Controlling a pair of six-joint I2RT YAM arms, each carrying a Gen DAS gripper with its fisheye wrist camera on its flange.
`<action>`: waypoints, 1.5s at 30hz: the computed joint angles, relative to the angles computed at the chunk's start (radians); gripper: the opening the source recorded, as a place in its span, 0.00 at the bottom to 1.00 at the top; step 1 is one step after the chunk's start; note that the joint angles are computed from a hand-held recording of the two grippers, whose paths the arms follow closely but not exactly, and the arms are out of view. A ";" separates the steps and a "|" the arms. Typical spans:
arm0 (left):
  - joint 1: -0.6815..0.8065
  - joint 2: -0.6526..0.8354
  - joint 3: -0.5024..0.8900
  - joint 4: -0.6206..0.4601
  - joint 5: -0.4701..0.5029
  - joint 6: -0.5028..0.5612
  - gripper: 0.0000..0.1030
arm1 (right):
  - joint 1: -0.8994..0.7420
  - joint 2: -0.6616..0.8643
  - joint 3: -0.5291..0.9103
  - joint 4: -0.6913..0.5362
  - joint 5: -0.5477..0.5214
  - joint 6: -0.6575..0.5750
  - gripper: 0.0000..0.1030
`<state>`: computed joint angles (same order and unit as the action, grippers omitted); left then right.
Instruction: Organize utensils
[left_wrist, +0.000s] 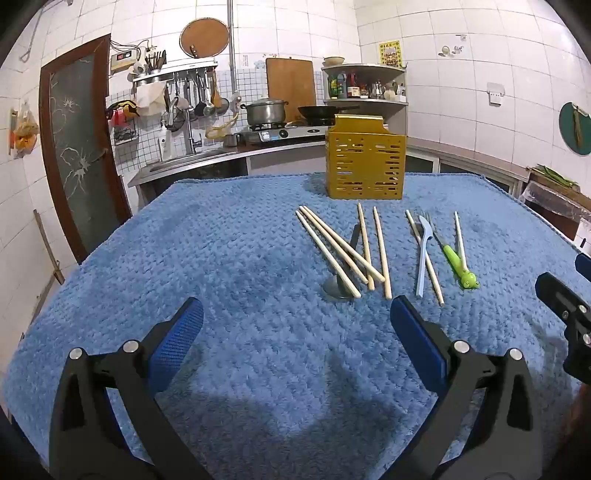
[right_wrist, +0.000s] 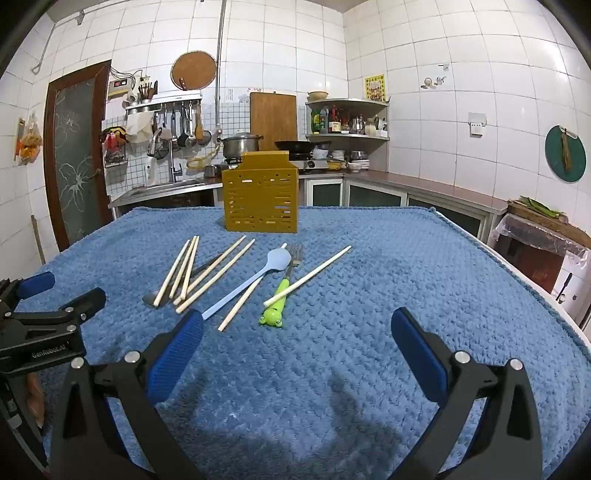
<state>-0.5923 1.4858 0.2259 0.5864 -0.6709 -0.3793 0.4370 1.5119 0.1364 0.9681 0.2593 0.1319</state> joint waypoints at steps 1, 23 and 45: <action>0.000 0.000 0.000 0.000 0.000 0.000 0.95 | -0.001 0.001 0.001 -0.001 -0.001 0.000 0.96; -0.016 -0.038 -0.001 -0.033 -0.017 -0.006 0.95 | -0.005 -0.035 -0.014 -0.010 0.006 -0.001 0.96; -0.021 -0.042 -0.006 -0.026 -0.024 -0.002 0.95 | 0.000 -0.035 -0.015 -0.009 0.009 -0.001 0.96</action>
<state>-0.6136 1.4437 0.2197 0.5601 -0.6953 -0.3814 0.4368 1.4774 0.1213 0.9593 0.2687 0.1312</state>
